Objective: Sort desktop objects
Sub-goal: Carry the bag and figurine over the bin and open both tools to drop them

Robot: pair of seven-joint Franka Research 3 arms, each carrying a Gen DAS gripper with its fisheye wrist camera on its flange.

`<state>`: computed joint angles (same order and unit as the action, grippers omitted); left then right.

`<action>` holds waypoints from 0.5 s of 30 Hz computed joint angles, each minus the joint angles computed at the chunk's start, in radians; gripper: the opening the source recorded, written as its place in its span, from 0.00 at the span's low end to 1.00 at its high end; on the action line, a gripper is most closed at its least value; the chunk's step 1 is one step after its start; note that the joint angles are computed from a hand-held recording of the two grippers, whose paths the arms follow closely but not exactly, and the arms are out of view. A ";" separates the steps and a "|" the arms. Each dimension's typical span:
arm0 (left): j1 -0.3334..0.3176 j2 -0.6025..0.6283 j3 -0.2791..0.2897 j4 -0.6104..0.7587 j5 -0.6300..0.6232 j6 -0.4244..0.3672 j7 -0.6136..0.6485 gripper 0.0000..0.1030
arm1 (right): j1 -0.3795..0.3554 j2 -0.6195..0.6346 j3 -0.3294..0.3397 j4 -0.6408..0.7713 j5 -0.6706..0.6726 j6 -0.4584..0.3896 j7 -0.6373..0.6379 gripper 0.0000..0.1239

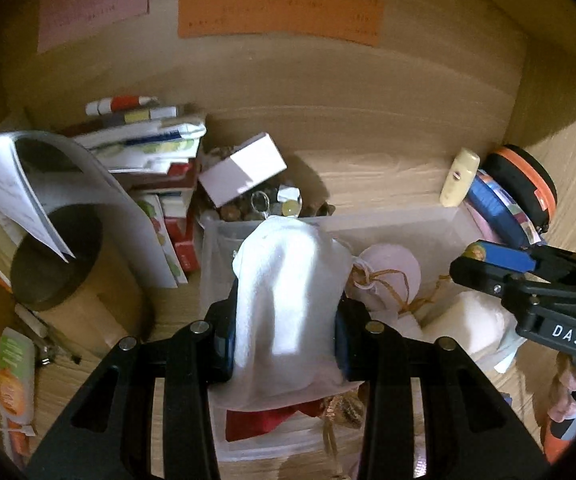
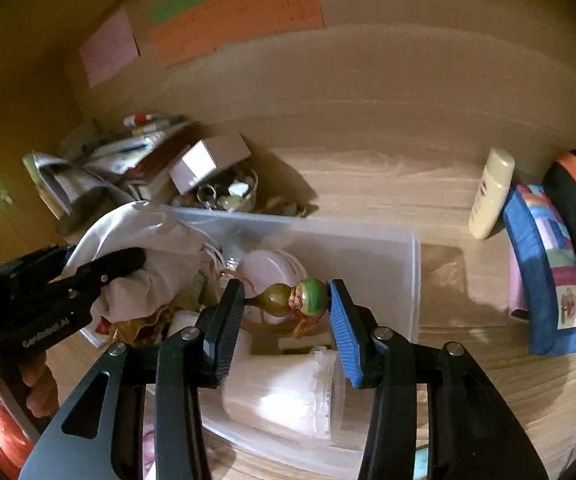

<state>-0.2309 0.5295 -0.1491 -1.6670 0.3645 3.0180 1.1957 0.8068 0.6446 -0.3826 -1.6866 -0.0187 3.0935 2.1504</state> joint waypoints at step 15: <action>0.017 0.024 -0.018 0.027 -0.020 -0.056 0.037 0.58 | -0.028 0.068 0.030 0.113 -0.140 -0.152 0.063 0.32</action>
